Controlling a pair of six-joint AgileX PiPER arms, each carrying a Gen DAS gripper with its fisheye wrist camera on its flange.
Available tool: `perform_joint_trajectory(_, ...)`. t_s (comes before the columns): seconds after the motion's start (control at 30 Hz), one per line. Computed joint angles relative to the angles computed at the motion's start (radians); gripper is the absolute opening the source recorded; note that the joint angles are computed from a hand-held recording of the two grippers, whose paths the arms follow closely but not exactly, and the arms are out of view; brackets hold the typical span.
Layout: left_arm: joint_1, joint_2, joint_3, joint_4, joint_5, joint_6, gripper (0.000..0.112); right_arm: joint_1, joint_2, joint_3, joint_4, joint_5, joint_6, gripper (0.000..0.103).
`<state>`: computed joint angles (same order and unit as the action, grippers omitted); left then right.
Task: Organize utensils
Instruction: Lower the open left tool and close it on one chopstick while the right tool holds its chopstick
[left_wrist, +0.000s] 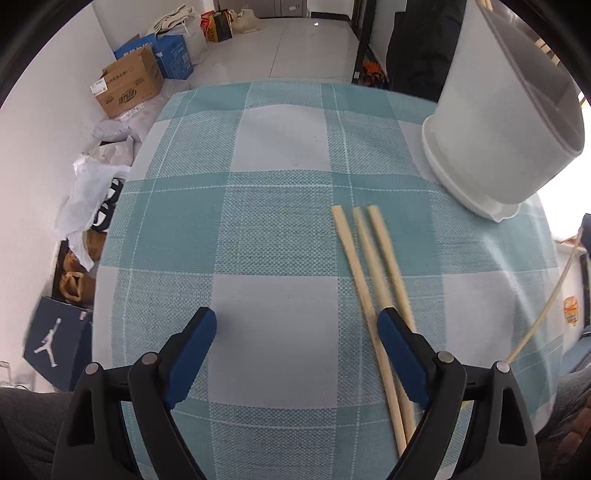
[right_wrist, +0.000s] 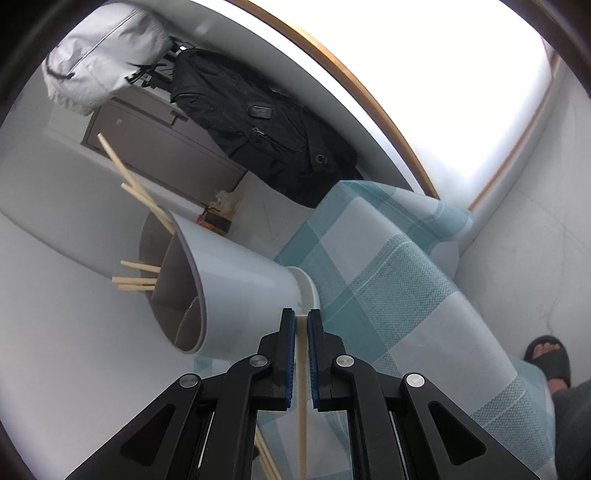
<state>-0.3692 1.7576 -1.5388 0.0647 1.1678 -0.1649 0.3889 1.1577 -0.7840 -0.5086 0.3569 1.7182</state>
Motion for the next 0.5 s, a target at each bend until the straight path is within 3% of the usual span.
perform_joint_trajectory(0.37, 0.01, 0.055, -0.081, 0.017, 0.027, 0.08, 0.088, -0.016, -0.011, 0.016, 0.151, 0.06, -0.114, 0.006)
perform_joint_trajectory(0.5, 0.047, 0.095, -0.145, -0.054, 0.041, 0.114, 0.07, -0.023, -0.022, 0.022, 0.224, 0.078, -0.194, 0.007)
